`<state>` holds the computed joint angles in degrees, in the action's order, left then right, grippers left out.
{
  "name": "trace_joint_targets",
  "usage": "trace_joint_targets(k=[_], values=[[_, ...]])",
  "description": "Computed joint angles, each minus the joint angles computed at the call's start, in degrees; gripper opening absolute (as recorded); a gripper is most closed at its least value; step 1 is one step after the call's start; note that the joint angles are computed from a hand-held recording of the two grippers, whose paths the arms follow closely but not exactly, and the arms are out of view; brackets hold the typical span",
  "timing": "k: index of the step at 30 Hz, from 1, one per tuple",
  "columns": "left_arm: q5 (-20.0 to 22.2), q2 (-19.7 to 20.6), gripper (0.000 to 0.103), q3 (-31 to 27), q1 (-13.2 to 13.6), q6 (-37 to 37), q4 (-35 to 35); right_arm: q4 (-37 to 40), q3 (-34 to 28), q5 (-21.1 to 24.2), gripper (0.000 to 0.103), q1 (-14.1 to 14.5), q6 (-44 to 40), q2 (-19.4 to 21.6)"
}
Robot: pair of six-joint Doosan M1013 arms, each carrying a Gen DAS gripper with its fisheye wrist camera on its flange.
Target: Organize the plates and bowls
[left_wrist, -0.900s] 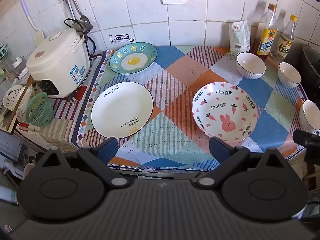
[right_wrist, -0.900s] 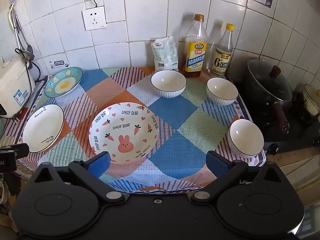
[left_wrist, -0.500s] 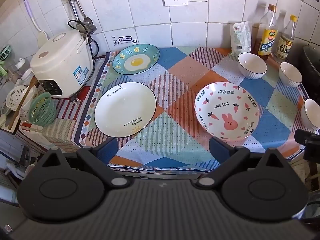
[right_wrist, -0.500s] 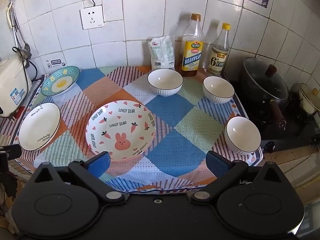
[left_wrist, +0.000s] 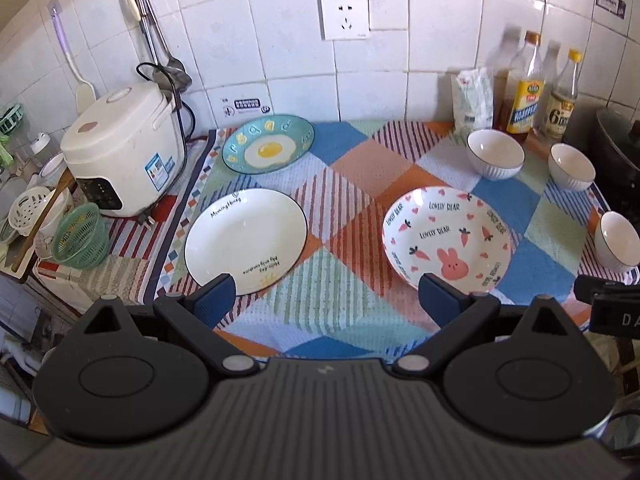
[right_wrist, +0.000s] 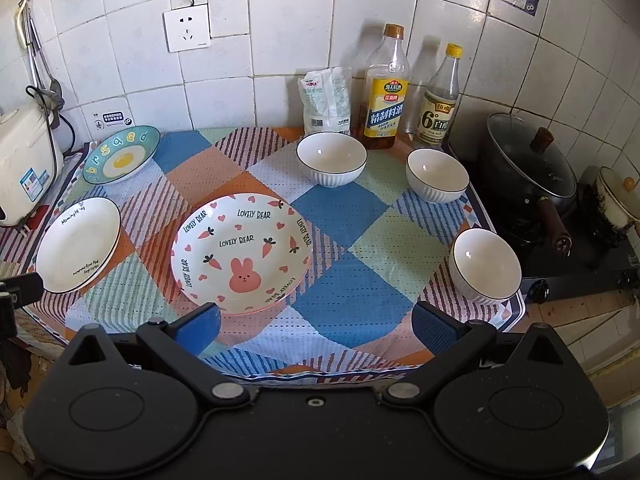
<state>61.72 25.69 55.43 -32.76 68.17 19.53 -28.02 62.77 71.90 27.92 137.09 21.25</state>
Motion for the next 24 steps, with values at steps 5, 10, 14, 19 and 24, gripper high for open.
trace_joint_targets(k=[5,10,14,19,24], values=[[0.5,0.2,0.100,-0.1,0.5,-0.3,0.0,0.2,0.0,-0.1,0.103,0.1,0.0,0.1],[0.3,0.1,0.100,0.4,0.8,-0.3,-0.8,0.2,-0.3,-0.1,0.103,0.2,-0.3,0.4],[0.0,0.2,0.100,0.5,0.7,-0.8,-0.5,-0.8,-0.2,-0.2,0.103,0.5,-0.4,0.5],[0.7,0.6,0.100,0.0,0.5,-0.6,-0.6,-3.8,0.1,0.2,0.103,1.3,-1.3,0.7],[3.5,1.3,0.100,-1.2,1.3,-0.7,-4.7,-2.9,0.8,-1.2,0.103,1.2,-1.0,0.3]])
